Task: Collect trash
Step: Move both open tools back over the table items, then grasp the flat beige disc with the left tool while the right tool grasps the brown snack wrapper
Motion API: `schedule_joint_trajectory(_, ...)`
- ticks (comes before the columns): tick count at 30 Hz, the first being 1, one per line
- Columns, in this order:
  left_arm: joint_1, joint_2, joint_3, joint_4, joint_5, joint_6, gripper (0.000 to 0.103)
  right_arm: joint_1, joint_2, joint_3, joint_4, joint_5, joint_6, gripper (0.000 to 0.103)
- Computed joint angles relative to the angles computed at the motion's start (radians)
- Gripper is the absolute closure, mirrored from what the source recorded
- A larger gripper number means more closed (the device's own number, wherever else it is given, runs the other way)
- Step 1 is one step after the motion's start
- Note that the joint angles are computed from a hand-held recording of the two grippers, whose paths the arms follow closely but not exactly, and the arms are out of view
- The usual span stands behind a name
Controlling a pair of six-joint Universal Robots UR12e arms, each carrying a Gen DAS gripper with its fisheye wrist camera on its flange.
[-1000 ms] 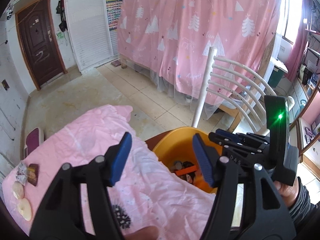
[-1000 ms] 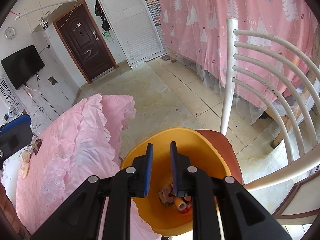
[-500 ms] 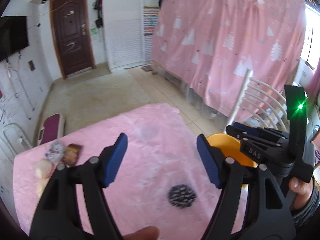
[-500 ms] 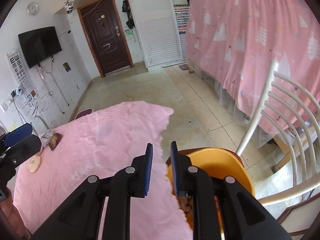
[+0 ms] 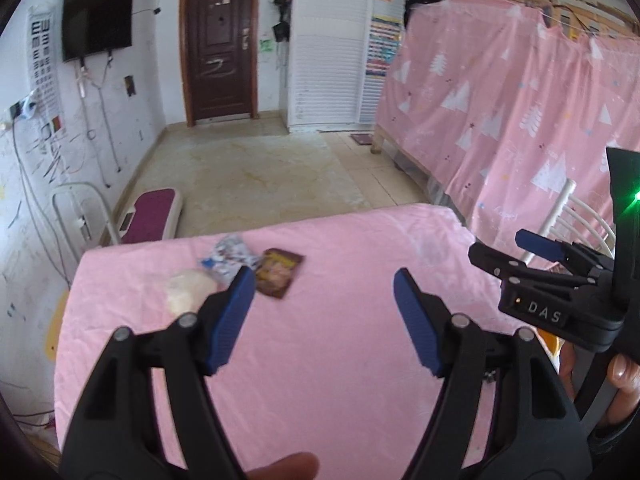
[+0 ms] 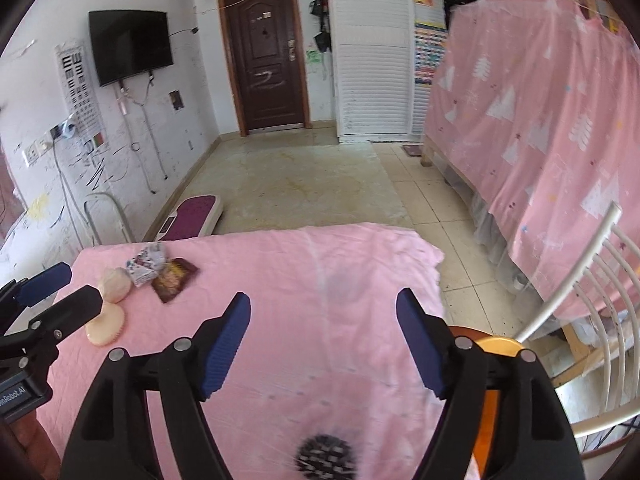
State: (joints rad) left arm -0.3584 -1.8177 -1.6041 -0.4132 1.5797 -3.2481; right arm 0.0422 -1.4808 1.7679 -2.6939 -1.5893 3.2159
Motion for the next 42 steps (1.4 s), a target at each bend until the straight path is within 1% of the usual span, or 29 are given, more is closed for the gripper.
schedule_joint_trajectory(5, 0.038, 0.021, -0.033, -0.009, 0.002, -0.016, 0.032, 0.051, 0.056, -0.064, 0.037, -0.006, -0.02, 0.037)
schedule_joint_trajectory(8, 0.055, 0.023, -0.039, -0.026, 0.008, -0.027, 0.029, 0.074, 0.085, -0.096, 0.057, -0.001, -0.027, 0.037)
schedule_joint_trajectory(11, 0.072, 0.025, -0.042, -0.045, 0.007, -0.036, 0.029, 0.096, 0.116, -0.126, 0.072, 0.007, -0.025, 0.037)
schedule_joint_trajectory(16, 0.083, 0.016, -0.04, -0.074, 0.007, -0.036, 0.028, 0.11, 0.152, -0.16, 0.101, 0.03, -0.023, 0.037)
schedule_joint_trajectory(18, 0.089, 0.014, -0.042, -0.081, 0.001, -0.03, 0.025, 0.114, 0.164, -0.173, 0.114, 0.037, -0.023, 0.037)
schedule_joint_trajectory(21, 0.1, 0.011, -0.047, -0.087, -0.003, -0.025, 0.024, 0.114, 0.179, -0.191, 0.134, 0.062, -0.017, 0.037)
schedule_joint_trajectory(28, 0.115, -0.002, -0.046, -0.11, -0.028, -0.016, 0.022, 0.123, 0.21, -0.225, 0.169, 0.068, -0.026, 0.037)
schedule_joint_trajectory(37, 0.115, -0.016, -0.042, -0.141, -0.02, 0.004, 0.022, 0.133, 0.257, -0.272, 0.223, 0.088, -0.068, 0.037)
schedule_joint_trajectory(42, 0.115, -0.024, -0.036, -0.162, -0.01, 0.002, 0.022, 0.135, 0.279, -0.29, 0.228, 0.116, -0.093, 0.037)
